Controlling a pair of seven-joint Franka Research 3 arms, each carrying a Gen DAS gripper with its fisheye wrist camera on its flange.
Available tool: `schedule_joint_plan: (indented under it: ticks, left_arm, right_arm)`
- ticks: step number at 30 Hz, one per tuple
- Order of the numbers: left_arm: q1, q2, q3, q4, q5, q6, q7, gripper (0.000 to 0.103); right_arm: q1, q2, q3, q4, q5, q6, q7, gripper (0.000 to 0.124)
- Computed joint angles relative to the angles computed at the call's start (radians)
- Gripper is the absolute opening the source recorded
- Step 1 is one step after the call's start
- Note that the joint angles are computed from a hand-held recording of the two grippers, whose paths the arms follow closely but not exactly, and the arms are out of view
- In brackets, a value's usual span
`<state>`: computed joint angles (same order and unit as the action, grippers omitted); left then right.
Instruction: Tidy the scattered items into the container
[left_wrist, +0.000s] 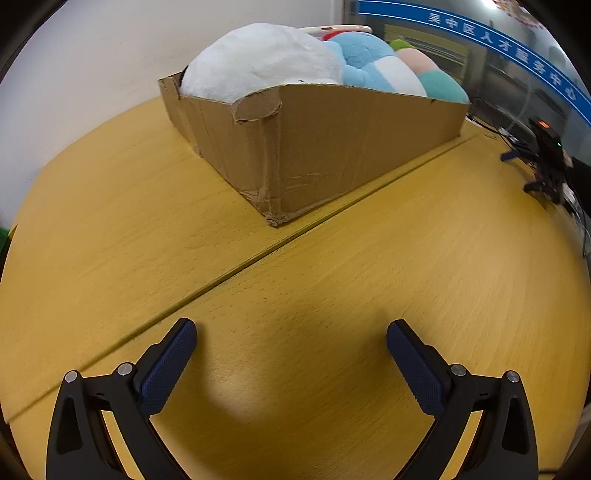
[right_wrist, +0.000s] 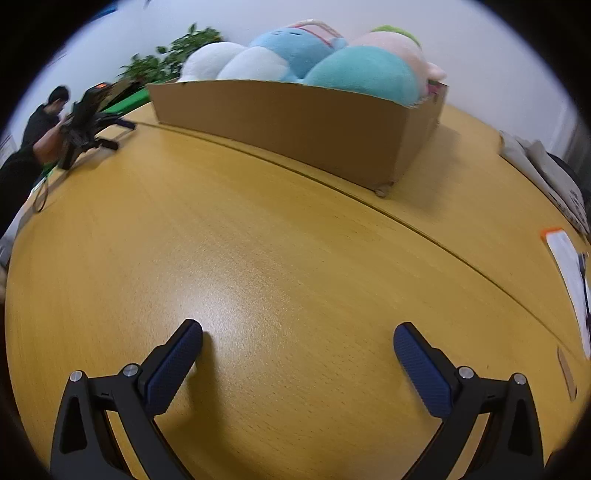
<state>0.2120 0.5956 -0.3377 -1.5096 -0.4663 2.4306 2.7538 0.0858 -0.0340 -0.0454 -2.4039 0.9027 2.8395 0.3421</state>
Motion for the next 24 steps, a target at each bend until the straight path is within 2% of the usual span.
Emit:
schedule_joint_plan:
  ticks: [2, 7, 24]
  left_arm:
    - [0.003, 0.001, -0.002, 0.002, 0.0, -0.005, 0.007, 0.103]
    - [0.014, -0.008, -0.003, -0.012, -0.012, -0.005, 0.025, 0.103]
    - [0.005, -0.012, -0.001, -0.017, -0.013, 0.001, 0.019, 0.103]
  right_arm:
    - [-0.006, 0.005, -0.007, 0.013, 0.001, -0.026, -0.029, 0.103]
    - [-0.006, -0.014, -0.009, -0.009, 0.017, -0.027, -0.049, 0.103]
    - [-0.009, 0.012, 0.001, 0.028, -0.016, -0.023, -0.017, 0.103]
